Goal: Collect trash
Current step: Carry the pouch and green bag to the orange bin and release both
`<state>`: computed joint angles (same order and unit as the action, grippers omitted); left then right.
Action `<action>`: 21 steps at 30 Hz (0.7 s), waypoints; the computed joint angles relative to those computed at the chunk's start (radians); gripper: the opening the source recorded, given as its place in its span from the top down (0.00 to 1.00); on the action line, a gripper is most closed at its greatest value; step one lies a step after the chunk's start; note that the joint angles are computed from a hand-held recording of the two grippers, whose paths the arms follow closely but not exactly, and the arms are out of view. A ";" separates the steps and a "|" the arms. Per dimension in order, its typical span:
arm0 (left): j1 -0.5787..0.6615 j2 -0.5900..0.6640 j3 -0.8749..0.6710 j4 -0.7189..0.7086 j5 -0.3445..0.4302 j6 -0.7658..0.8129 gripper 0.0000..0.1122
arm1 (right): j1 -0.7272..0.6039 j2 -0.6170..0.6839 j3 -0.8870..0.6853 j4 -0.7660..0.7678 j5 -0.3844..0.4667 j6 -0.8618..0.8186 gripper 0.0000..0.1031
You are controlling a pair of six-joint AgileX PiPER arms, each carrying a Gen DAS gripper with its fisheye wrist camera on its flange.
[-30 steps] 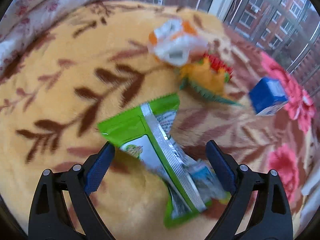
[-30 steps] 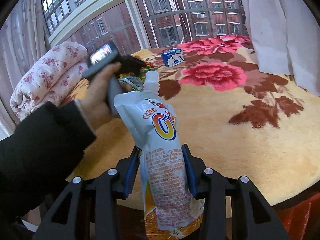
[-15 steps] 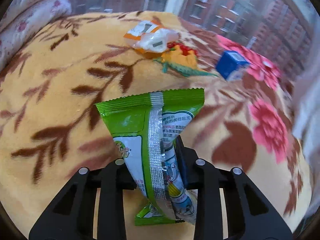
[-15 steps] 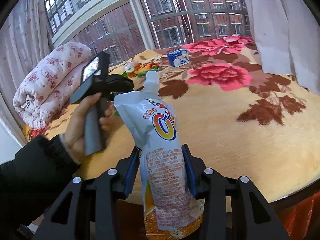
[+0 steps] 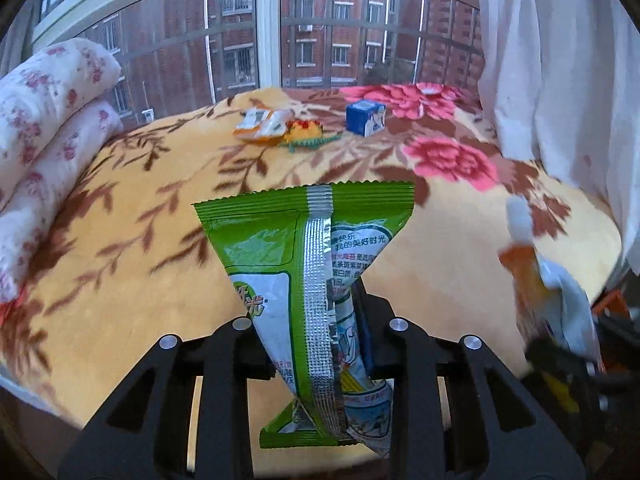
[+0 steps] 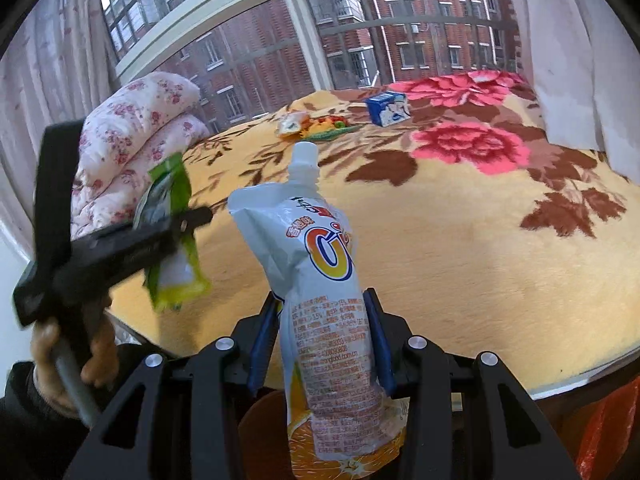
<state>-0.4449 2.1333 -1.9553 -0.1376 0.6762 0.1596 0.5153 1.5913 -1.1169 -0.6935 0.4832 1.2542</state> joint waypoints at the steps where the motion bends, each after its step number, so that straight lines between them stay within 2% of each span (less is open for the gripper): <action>1: 0.000 -0.021 0.034 0.005 -0.008 -0.002 0.75 | 0.017 -0.001 -0.009 -0.005 0.016 0.002 0.59; 8: -0.005 -0.236 0.402 0.043 -0.149 -0.017 0.75 | 0.144 -0.051 -0.016 -0.084 0.125 0.079 0.59; 12: 0.010 -0.307 0.540 -0.044 -0.166 0.064 0.75 | 0.215 -0.087 0.023 -0.091 0.163 0.136 0.59; 16: 0.007 -0.356 0.661 -0.052 -0.204 0.088 0.75 | 0.275 -0.101 0.069 -0.094 0.190 0.202 0.59; 21: 0.021 -0.371 0.742 -0.101 -0.210 0.138 0.75 | 0.327 -0.083 0.126 -0.063 0.174 0.253 0.59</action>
